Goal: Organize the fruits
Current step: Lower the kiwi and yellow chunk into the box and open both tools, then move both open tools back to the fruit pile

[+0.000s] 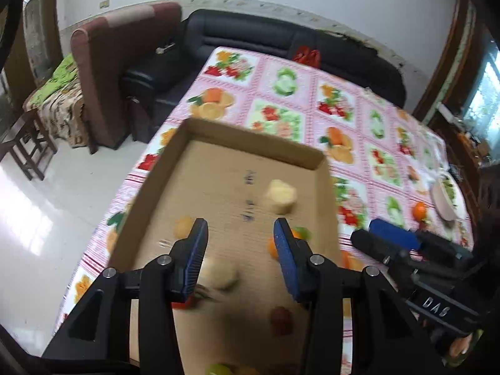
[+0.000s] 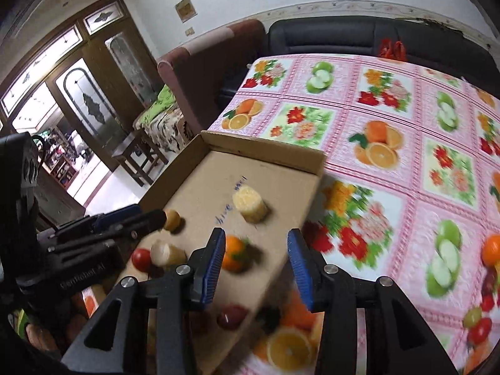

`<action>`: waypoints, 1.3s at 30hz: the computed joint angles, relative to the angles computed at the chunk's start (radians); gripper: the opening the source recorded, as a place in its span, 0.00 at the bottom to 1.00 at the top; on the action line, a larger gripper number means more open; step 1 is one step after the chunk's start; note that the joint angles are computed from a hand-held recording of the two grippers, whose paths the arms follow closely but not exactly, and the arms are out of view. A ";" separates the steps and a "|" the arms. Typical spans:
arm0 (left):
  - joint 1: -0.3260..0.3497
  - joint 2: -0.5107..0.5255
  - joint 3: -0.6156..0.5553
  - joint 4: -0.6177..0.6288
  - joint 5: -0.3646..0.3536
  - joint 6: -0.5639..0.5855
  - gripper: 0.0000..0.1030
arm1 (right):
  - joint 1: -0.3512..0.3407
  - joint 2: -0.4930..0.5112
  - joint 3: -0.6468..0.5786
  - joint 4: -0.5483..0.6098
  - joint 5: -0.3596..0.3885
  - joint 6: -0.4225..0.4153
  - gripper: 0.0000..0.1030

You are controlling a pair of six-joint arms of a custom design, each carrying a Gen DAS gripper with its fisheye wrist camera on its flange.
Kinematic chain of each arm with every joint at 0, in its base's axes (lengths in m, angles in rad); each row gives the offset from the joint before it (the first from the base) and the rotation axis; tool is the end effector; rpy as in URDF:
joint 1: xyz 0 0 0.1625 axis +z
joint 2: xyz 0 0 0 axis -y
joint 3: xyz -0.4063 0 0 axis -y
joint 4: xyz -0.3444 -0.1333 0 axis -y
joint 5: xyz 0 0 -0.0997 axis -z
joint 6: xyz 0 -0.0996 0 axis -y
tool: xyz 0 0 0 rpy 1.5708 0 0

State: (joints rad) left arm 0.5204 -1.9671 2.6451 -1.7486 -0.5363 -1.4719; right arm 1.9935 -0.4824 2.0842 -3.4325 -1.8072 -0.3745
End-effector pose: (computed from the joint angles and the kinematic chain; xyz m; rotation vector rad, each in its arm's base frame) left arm -0.0425 -0.2767 0.2288 -0.1463 2.1985 -1.0118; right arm 0.2933 -0.3840 -0.0612 1.0794 -2.6786 0.3855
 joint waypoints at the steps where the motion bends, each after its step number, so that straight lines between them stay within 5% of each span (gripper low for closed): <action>1: -0.024 0.003 0.004 -0.001 -0.006 -0.011 0.41 | -0.006 -0.012 0.024 -0.016 0.003 -0.001 0.41; 7: -0.123 0.113 0.035 -0.127 -0.050 -0.018 0.41 | -0.072 -0.107 0.197 -0.134 0.005 -0.024 0.42; 16: -0.183 0.414 0.069 -0.512 -0.113 0.084 0.41 | -0.192 -0.229 0.407 -0.302 -0.001 -0.081 0.42; 26: -0.148 0.697 0.048 -0.858 -0.154 0.230 0.40 | -0.335 -0.314 0.507 -0.401 -0.011 -0.143 0.42; 39: -0.086 0.824 0.016 -1.005 -0.172 0.333 0.40 | -0.399 -0.328 0.458 -0.379 -0.008 -0.164 0.42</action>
State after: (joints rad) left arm 0.4347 -1.1427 2.6609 -2.7537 -0.7087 -1.1389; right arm 1.5941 -0.8104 2.5424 -3.8110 -1.8154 -0.5385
